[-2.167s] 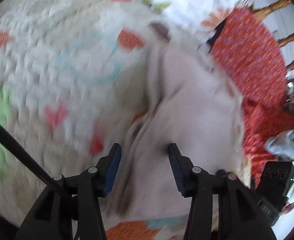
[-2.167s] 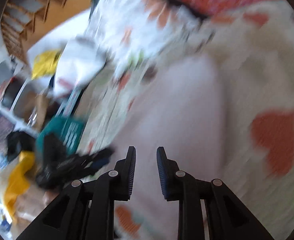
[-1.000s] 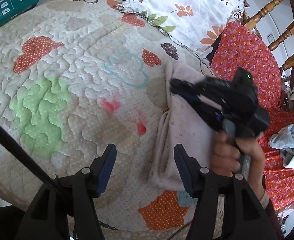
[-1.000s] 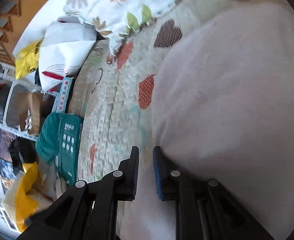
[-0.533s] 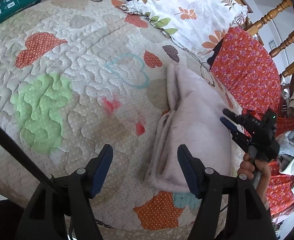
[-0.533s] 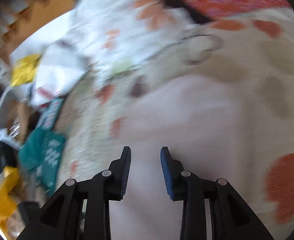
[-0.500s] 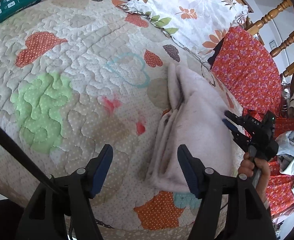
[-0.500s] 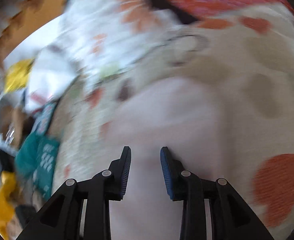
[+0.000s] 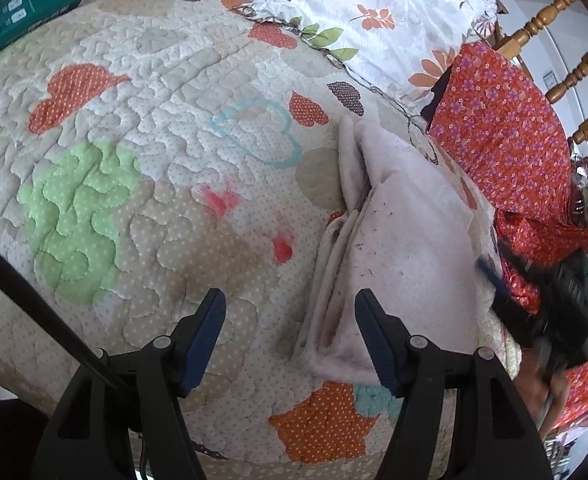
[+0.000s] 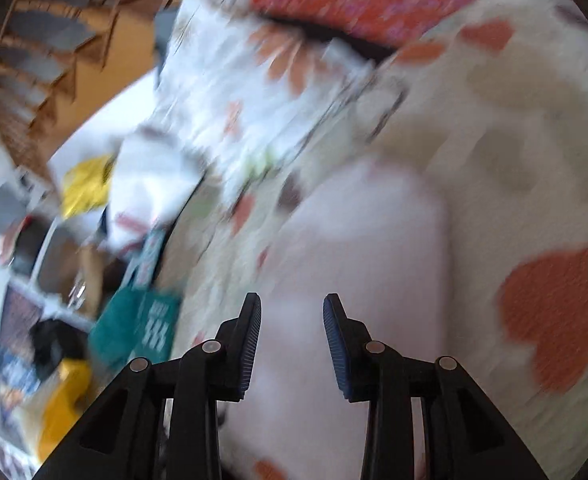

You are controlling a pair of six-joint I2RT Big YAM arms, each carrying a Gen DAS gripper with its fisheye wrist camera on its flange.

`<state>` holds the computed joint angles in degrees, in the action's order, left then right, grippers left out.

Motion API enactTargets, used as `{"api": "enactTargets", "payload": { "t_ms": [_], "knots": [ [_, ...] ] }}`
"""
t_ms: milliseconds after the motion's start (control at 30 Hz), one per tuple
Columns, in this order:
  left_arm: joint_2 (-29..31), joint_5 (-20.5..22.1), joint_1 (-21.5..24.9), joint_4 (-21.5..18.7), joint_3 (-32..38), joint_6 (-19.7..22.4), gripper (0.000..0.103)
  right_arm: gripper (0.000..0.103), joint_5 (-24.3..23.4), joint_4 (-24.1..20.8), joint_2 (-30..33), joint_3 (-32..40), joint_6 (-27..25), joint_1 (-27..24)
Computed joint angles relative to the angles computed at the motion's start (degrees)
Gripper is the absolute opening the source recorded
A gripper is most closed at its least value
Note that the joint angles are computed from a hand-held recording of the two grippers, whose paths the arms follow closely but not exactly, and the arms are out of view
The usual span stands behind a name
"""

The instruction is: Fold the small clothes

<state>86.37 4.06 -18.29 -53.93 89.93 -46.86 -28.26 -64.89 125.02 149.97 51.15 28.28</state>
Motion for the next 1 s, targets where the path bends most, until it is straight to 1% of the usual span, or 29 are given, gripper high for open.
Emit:
{"api": "enactTargets", "payload": {
  "t_ms": [33, 67, 100, 133, 167, 200, 233, 267, 300, 333, 400, 433, 467, 500, 567, 600, 633, 667, 733, 767, 800, 867, 933, 1000],
  "knots": [
    [-0.1, -0.25, -0.05, -0.03, 0.0, 0.08, 0.066, 0.036, -1.88, 0.42, -1.53, -3.84, 0.43, 0.54],
    [-0.34, -0.51, -0.08, 0.02, -0.14, 0.08, 0.066, 0.036, -2.54, 1.08, -3.3, -7.85, 0.59, 0.9],
    [-0.71, -0.76, -0.06, 0.12, -0.41, 0.08, 0.066, 0.036, -2.88, 2.03, -6.26, -13.92, 0.4, 1.18],
    [-1.13, -1.13, -0.06, 0.18, -0.7, 0.07, 0.067, 0.036, -3.37, 4.14, -9.72, -20.76, 0.65, 1.26],
    [-1.4, -1.47, -0.05, 0.16, -0.85, 0.1, 0.067, 0.035, -3.92, 6.03, -11.89, -25.0, 1.5, 1.19],
    [-1.85, -2.27, -0.13, 0.01, -1.09, 0.29, 0.068, 0.033, -4.28, 9.36, -15.28, -31.12, 3.51, 0.98],
    [-2.1, -3.09, -0.29, -0.25, -1.13, 0.57, 0.069, 0.033, -4.58, 12.58, -17.94, -35.67, 5.53, 0.67],
    [-2.28, -3.98, -0.47, -0.57, -1.1, 0.93, 0.069, 0.033, -4.63, 14.22, -20.06, -38.83, 6.86, 0.26],
    [-2.58, -5.75, -0.94, -1.04, -0.98, 1.52, 0.069, 0.033, -3.26, 13.6, -22.02, -40.54, 6.84, 0.1],
    [-2.79, -7.0, -1.27, -1.35, -0.95, 1.96, 0.069, 0.034, -1.3, 12.16, -22.94, -40.68, 5.77, 0.24],
    [-3.06, -12.64, -2.85, -2.63, -0.22, 3.78, 0.071, 0.038, 2.98, 9.25, -24.87, -41.07, 2.86, 0.86],
    [-3.12, -16.96, -4.01, -3.4, 0.21, 4.89, 0.076, 0.041, 4.95, 8.13, -25.89, -41.5, 1.75, 1.14],
    [-3.12, -23.33, -5.71, -4.38, 0.77, 6.26, 0.08, 0.046, 6.44, 7.69, -26.91, -42.15, 1.08, 1.46],
    [-3.1, -28.0, -6.93, -4.85, 1.11, 7.31, 0.081, 0.047, 8.82, 7.33, -28.03, -42.87, -0.01, 2.25],
    [-3.54, -38.99, -10.03, -4.45, 1.13, 10.66, 0.09, 0.047, 11.72, 6.18, -29.21, -43.54, -1.86, 2.94],
    [-3.89, -42.02, -11.07, -3.65, 0.82, 11.93, 0.092, 0.047, 13.52, 5.48, -29.54, -43.65, -2.46, 3.59],
    [-4.55, -46.04, -12.57, -2.02, 0.17, 13.77, 0.097, 0.047, 14.62, 5.23, -29.85, -43.99, -2.66, 4.1],
    [-5.01, -48.64, -13.57, -0.72, -0.3, 15.1, 0.103, 0.047, 15.02, 5.06, -30.0, -44.16, -2.81, 4.32],
    [-6.12, -54.04, -16.05, 2.75, -1.38, 17.8, 0.103, 0.047, 17.58, 2.87, -29.72, -43.24, -4.18, 5.34],
    [-6.11, -55.31, -16.85, 2.7, -1.06, 17.86, 0.103, 0.047, 19.6, 1.36, -29.45, -42.37, -5.5, 5.99],
    [-6.15, -55.45, -17.52, 1.71, -0.73, 16.84, 0.103, 0.048, 21.31, 0.08, -29.23, -41.62, -6.62, 6.49],
    [-6.79, -50.97, -17.96, 0.78, -1.1, 14.16, 0.103, 0.051, 24.87, -2.33, -28.52, -39.95, -8.11, 7.57],
    [-6.62, -44.62, -17.51, -1.9, -1.15, 10.78, 0.103, 0.053, 27.09, -3.46, -28.77, -39.99, -8.06, 8.31],
    [-5.7, -37.86, -16.54, -4.78, -0.94, 8.82, 0.103, 0.054, 28.32, -4.85, -28.87, -40.09, -8.18, 8.81]
  ]
}}
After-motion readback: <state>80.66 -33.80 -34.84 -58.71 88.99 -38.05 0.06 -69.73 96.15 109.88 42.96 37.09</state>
